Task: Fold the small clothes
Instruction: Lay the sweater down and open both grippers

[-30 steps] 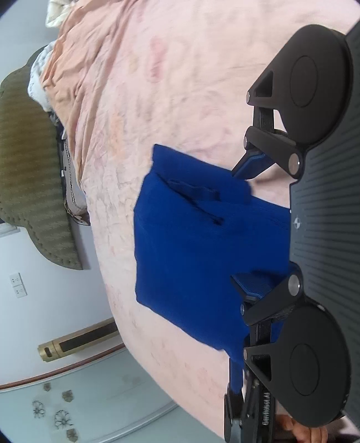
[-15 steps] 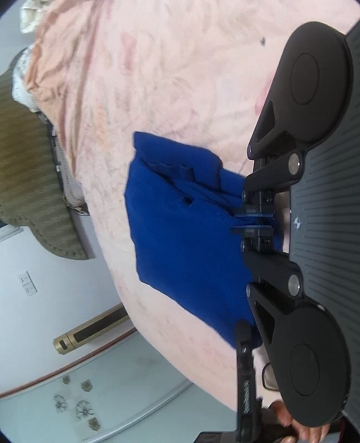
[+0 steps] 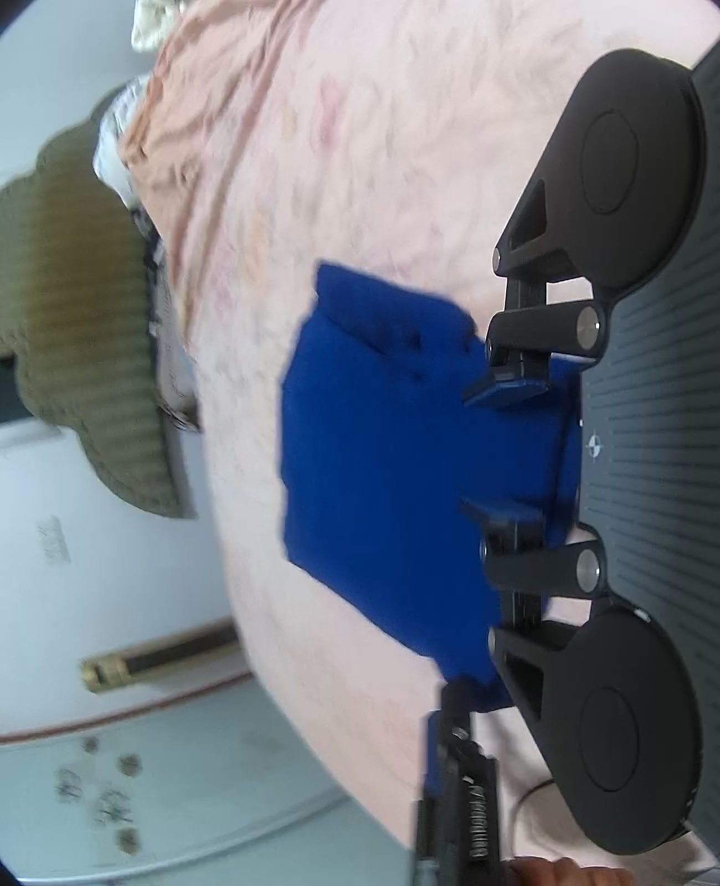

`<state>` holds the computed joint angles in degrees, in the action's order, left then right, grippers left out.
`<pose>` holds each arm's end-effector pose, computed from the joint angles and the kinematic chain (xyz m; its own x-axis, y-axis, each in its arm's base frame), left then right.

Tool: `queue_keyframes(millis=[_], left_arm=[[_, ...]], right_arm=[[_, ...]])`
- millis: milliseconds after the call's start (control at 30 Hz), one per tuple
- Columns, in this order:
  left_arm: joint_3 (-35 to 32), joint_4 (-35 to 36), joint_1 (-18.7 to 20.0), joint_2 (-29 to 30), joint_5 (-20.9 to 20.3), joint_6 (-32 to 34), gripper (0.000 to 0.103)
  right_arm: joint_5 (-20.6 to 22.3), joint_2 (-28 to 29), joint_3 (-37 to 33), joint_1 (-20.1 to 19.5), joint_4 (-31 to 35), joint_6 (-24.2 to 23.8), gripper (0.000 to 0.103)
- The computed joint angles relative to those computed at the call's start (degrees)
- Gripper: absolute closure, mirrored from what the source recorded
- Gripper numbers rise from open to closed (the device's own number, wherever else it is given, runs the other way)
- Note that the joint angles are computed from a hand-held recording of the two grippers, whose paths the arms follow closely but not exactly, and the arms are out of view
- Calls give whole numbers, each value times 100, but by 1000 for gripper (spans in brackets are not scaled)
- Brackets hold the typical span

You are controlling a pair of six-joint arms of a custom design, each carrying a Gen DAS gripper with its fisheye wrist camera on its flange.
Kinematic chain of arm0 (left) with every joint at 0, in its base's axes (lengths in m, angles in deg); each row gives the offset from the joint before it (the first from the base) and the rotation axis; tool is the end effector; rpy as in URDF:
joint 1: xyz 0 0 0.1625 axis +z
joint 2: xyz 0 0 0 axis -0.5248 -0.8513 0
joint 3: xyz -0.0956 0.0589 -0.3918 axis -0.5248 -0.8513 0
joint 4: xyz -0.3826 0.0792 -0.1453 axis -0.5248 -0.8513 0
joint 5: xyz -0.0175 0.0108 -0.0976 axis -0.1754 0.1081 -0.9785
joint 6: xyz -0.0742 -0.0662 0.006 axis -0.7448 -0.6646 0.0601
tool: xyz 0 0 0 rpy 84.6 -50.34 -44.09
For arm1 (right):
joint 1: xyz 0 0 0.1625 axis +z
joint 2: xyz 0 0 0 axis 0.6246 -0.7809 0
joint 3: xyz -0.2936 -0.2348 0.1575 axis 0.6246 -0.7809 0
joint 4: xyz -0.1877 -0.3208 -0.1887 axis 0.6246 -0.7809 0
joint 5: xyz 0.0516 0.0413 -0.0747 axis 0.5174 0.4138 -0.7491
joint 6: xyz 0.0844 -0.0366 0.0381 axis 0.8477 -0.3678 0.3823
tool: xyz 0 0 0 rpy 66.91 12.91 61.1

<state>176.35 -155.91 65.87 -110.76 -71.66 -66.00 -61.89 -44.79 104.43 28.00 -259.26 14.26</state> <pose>-0.2736 -0.4169 -0.0465 -0.6170 0.5649 -0.5478 0.7656 0.5920 -0.2518 -0.0068 -0.3208 0.2001 -0.7897 0.2069 0.5775 -0.3834 0.5684 -0.7279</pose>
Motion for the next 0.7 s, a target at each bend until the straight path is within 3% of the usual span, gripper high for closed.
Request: queue_keyframes(millis=[100,167,233,533,700], left_arm=[[17,181,-30,44,201,-264,47],[26,265,-30,45,251,-449,47],[25,296,-49,68,300,-604,47],[188,332,-266,113,602,-851,40],[223,430,-345,142,730,-937,35]], right_arm=[[-787,496,-272,243,-193,-56,60],[-530,444,-124,139,-295,115,58],[-428,429,-57,140,-386,205,47],[-777,993,-70,386,-1080,266,13],[-1154,1334,-147,592,-1421,291,4]])
